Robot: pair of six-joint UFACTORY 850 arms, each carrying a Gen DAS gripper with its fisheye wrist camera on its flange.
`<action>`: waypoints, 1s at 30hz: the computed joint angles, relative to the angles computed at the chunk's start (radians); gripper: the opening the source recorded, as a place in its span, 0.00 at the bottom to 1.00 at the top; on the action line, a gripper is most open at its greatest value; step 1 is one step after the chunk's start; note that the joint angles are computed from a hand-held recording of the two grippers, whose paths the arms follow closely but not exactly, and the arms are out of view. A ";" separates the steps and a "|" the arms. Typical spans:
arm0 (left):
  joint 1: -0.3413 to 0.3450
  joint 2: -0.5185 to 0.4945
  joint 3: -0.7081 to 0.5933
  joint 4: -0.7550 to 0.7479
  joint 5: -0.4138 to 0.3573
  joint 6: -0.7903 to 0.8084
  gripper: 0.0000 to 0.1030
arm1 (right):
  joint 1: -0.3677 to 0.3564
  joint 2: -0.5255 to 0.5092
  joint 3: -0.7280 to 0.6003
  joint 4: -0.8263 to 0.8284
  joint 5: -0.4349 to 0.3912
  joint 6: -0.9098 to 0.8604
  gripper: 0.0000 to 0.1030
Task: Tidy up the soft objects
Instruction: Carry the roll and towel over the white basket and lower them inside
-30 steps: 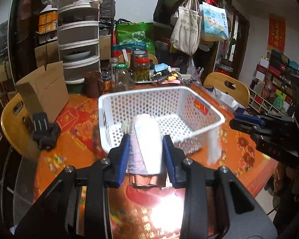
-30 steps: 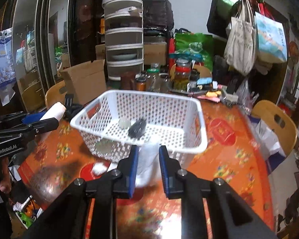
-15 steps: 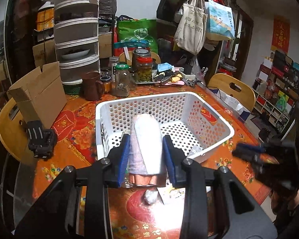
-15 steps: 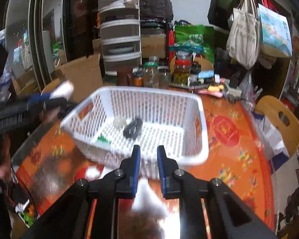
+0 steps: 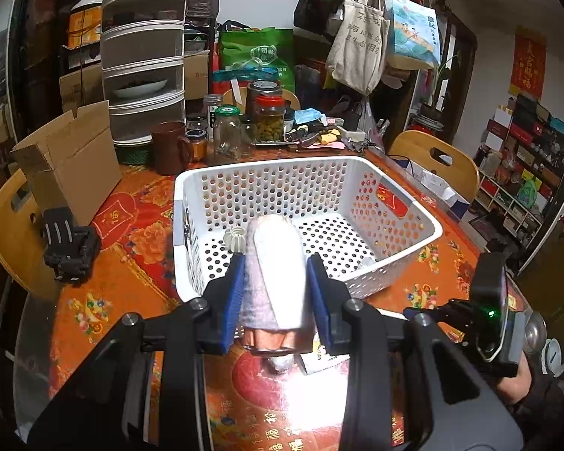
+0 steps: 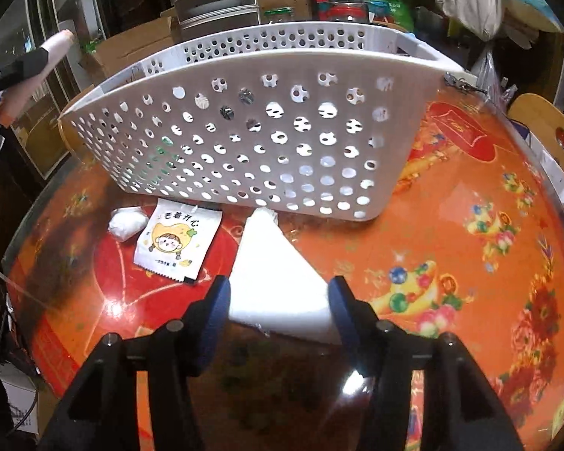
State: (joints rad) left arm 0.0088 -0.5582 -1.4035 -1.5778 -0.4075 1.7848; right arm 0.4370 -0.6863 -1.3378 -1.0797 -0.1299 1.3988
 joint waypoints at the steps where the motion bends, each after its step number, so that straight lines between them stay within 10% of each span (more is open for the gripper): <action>1: 0.000 0.000 0.000 -0.002 -0.001 0.003 0.30 | 0.003 -0.005 -0.006 0.027 -0.008 -0.033 0.54; 9: 0.000 -0.002 0.005 -0.022 -0.008 0.020 0.30 | 0.026 -0.030 -0.037 0.053 -0.069 -0.099 0.51; 14: -0.002 0.000 0.010 -0.040 -0.005 0.031 0.30 | 0.040 -0.014 -0.020 0.008 -0.076 -0.062 0.28; 30: -0.001 0.049 0.038 -0.087 -0.014 0.082 0.30 | 0.085 0.171 0.087 -0.526 -0.128 0.462 0.24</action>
State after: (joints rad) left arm 0.0074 -0.5093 -1.3658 -1.6648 -0.4220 1.8667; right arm 0.5219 -0.5149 -1.2504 -1.6052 -0.2577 1.8604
